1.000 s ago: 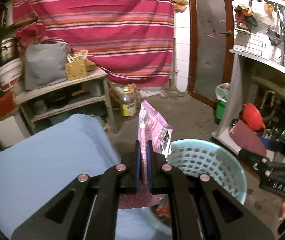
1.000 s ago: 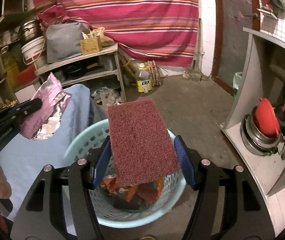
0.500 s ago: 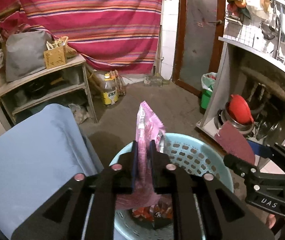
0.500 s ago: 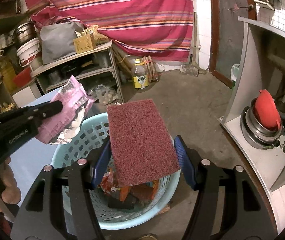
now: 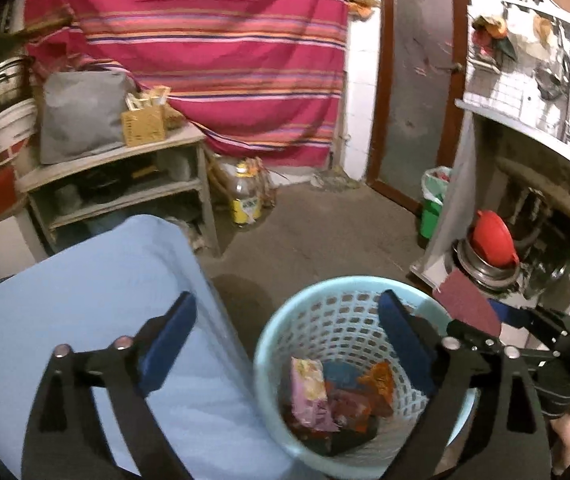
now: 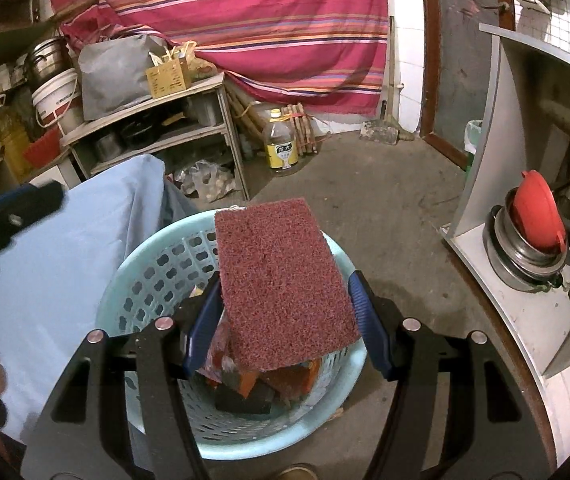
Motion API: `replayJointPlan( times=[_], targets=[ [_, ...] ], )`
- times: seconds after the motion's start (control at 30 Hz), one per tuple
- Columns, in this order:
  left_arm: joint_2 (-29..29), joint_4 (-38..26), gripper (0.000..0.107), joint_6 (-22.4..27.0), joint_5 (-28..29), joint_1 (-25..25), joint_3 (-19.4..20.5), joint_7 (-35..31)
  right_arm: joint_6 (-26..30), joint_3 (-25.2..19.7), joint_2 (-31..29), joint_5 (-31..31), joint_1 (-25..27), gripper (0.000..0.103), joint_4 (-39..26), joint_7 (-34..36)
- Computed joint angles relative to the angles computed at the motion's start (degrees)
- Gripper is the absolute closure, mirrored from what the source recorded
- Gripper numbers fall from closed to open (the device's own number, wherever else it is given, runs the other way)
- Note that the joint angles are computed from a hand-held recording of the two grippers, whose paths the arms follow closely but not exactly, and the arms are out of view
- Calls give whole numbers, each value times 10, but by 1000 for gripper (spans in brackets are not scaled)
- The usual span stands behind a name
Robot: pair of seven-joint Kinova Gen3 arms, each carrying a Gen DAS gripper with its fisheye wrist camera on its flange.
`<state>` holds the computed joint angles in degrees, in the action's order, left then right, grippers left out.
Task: Collect trash
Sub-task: 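Open the left tool to drop the pink wrapper into the basket, then open the right tool to drop the maroon pad into the basket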
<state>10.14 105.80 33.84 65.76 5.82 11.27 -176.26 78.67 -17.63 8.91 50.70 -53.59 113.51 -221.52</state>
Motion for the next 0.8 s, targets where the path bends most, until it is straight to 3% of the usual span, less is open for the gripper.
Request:
replayJointPlan(
  times=[0.17, 0.23, 0.37, 0.57, 0.8],
  targets=[
    [-7, -10, 11, 36, 0, -29, -20, 14, -10, 7, 11, 13, 5, 34, -15, 14],
    [-15, -2, 9, 36, 19, -40, -26, -4, -12, 10, 13, 25, 3, 18, -15, 8],
    [-25, 10, 9, 42, 44, -56, -42, -34, -1, 11, 23, 37, -5, 6, -28, 14],
    [-36, 18, 9, 77, 54, -87, -71, -51, 43, 18, 50, 21, -29, 4, -69, 10],
    [-66, 56, 9, 134, 93, -140, -118, -131, 111, 26, 104, 38, -88, 4, -132, 8]
  ],
)
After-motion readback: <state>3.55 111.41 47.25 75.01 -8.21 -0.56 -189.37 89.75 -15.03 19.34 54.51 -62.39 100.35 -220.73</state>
